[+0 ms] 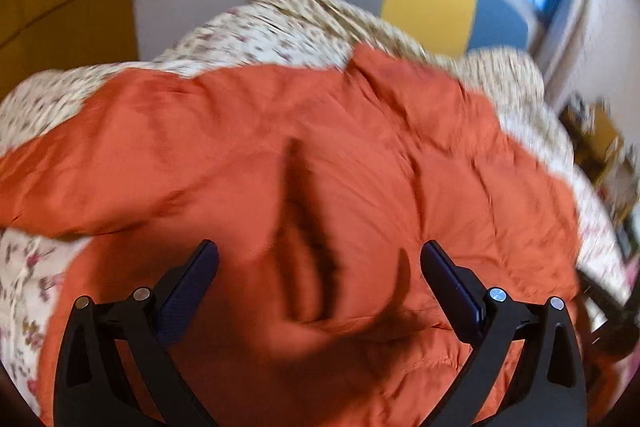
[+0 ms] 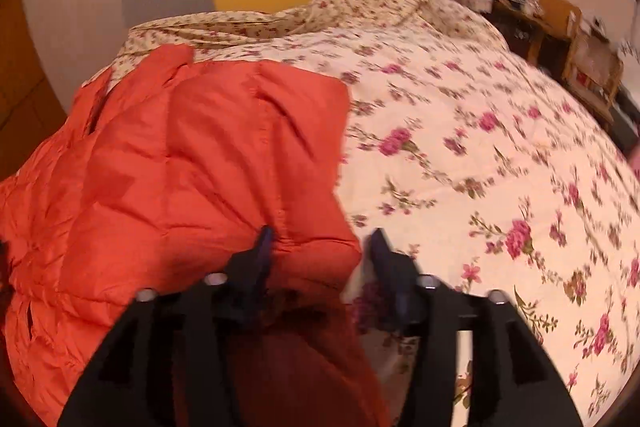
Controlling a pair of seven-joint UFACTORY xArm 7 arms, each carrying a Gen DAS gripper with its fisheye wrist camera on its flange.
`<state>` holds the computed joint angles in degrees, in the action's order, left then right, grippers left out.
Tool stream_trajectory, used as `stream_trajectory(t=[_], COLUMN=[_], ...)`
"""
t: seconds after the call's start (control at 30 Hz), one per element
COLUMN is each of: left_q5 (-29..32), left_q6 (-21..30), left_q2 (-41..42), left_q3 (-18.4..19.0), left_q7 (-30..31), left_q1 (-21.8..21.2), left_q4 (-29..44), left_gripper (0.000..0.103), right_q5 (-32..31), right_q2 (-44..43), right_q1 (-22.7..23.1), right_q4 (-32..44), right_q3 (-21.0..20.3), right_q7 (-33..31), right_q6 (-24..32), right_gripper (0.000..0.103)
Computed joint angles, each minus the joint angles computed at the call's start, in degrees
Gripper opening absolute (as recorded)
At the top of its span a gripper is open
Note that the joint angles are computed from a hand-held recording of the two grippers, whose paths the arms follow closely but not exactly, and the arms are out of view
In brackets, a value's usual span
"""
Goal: Fold large clothes
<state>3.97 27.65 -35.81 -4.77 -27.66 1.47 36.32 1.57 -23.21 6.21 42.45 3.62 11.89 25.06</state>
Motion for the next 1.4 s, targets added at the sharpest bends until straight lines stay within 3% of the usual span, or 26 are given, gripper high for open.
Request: stream_trajectory(t=[0.1, 0.17, 0.4, 0.53, 0.63, 0.8, 1.0, 1.1, 1.17, 1.27, 1.4], left_q5=[-1.34, -0.71, 0.72, -2.07, -5.5, -12.06, -15.52, -15.58, -14.85, -11.75, -4.26], left_q6=[-2.2, -3.25, 1.92, 2.68, 2.33, -5.04, -10.52, -8.97, -7.44, -7.96, -8.67], left_q2=[-5.48, -8.41, -12.81, -13.43, -13.33, -13.59, -8.88, -5.57, -4.28, -5.97, -10.58], left_q3=[2.99, 3.4, 8.23, 13.39, 16.8, 22.79, 24.21, 23.12, 22.3, 18.49, 9.84], left_q7=[-0.72, -1.97, -3.83, -5.23, -6.51, -5.02, -1.84, -2.33, -2.59, -3.5, -7.59], left_q1=[2.1, 5.87, 17.46, 21.58, 23.76, 24.52, 24.51, 26.67, 28.34, 32.18, 38.77], left_q4=[-2.87, -4.14, -5.87, -8.16, -9.71, -13.22, -11.56, -9.08, -8.05, -8.8, -9.79], left_gripper=[0.1, 0.1, 0.1, 0.086, 0.076, 0.076, 0.076, 0.055, 0.032, 0.019, 0.014], right_q5=[-2.25, -3.68, -4.95, -5.39, -5.51, -5.78, -6.3, -6.74, -7.21, -7.71, -7.93], right_q2=[-0.16, -0.23, -0.24, -0.33, -0.36, -0.28, -0.31, -0.32, -0.26, -0.13, 0.05], right_q1=[-1.22, -1.71, -1.54, -1.48, -1.42, -1.47, -1.63, -1.85, -2.08, -2.21, -2.16], right_q4=[0.15, 0.25, 0.2, 0.04, 0.03, 0.14, 0.12, 0.19, 0.29, 0.44, 0.57], right_q3=[1.56, 2.21, 2.13, 2.08, 2.02, 2.13, 2.17, 2.32, 2.57, 2.71, 2.79], right_q7=[1.61, 2.56, 3.75, 4.01, 4.1, 4.36, 4.55, 4.7, 5.02, 5.36, 5.67], right_q6=[0.09, 0.24, 0.23, 0.14, 0.13, 0.18, 0.18, 0.27, 0.32, 0.34, 0.32], right_gripper=[0.055, 0.055, 0.057, 0.057, 0.057, 0.057, 0.057, 0.057, 0.057, 0.057, 0.057])
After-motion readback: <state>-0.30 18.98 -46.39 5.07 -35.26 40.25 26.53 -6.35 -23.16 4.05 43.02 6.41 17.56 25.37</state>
